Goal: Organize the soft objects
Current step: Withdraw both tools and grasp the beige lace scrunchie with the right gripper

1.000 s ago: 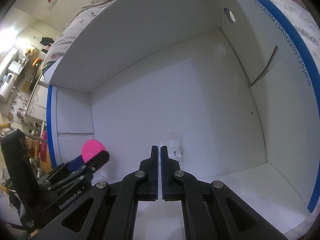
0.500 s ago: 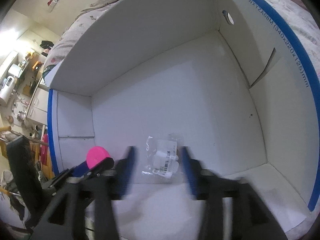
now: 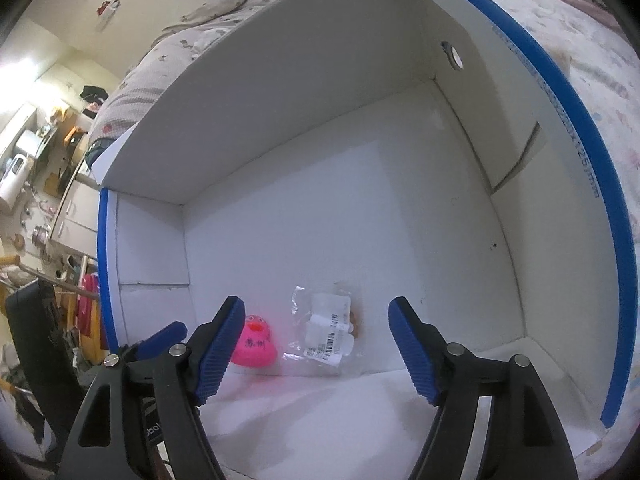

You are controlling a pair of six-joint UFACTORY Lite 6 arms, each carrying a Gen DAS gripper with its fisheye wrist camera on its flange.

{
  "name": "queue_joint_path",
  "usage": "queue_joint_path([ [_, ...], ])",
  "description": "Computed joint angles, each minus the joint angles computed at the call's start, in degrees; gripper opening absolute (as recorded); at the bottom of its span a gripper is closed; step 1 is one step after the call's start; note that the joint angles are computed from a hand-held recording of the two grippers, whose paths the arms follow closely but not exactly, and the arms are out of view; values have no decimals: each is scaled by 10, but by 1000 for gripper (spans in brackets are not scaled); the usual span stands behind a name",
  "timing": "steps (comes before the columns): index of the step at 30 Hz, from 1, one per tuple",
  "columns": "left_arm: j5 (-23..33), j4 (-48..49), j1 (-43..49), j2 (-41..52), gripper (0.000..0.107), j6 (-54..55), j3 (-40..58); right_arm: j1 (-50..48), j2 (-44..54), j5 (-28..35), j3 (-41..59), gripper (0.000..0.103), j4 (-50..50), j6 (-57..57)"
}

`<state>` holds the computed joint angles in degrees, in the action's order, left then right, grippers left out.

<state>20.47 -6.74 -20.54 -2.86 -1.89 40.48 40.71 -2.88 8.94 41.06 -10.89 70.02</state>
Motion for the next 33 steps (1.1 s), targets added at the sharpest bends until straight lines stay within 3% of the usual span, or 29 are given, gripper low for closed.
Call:
queue_joint_path([
  [6, 10, 18, 1, -57, 65, -21, -23, 11, -8, 11, 10, 79, -111, 109],
  [12, 62, 27, 35, -198, 65, -15, -83, 63, -21, 98, 33, 79, -274, 259],
  [15, 88, 1, 59, -236, 65, 22, -90, 77, -39, 109, 26, 79, -279, 273],
  [18, 90, 57, 46, -245, 65, -37, -85, 97, -56, 130, 24, 79, -286, 288],
  [26, 161, 53, 65, -339, 65, -41, -91, 172, -92, 202, 35, 79, -305, 326],
  [33, 220, 42, 125, -441, 65, 13, -134, 258, -140, 267, 16, 79, -321, 384],
])
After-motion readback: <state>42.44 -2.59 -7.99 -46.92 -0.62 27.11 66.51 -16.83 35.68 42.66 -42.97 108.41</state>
